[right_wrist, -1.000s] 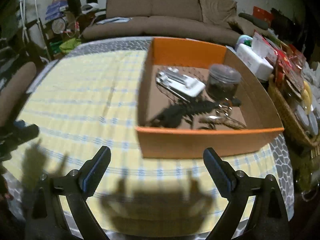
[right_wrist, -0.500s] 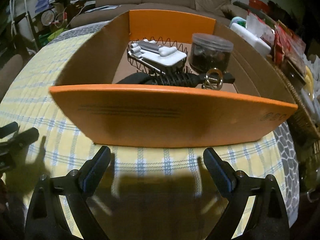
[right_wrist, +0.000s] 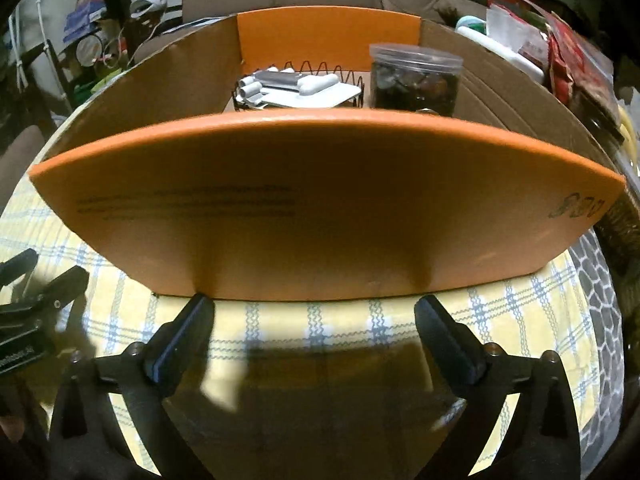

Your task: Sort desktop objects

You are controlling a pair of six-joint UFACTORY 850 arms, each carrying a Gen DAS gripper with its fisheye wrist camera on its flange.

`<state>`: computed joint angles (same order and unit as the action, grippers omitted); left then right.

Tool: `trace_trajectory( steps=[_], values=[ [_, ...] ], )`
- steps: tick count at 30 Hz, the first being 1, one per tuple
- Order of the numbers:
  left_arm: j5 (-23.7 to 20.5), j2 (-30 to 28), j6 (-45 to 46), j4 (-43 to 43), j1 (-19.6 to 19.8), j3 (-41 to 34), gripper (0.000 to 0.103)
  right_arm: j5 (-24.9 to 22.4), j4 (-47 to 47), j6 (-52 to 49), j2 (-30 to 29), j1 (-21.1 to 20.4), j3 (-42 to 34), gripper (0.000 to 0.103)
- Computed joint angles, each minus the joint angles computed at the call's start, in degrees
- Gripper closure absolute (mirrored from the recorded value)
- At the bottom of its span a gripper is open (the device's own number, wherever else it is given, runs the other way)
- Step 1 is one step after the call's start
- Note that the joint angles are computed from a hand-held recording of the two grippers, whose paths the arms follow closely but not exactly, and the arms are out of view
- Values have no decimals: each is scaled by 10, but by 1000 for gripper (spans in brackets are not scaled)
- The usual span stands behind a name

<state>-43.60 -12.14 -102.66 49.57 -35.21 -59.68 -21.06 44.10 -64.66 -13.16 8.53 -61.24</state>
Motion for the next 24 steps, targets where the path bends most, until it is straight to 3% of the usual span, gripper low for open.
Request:
trace_trajectory(
  steps=[24],
  values=[
    [-1,0,2,2,1,0,0,16,36,-30,8,2,14,0]
  ],
)
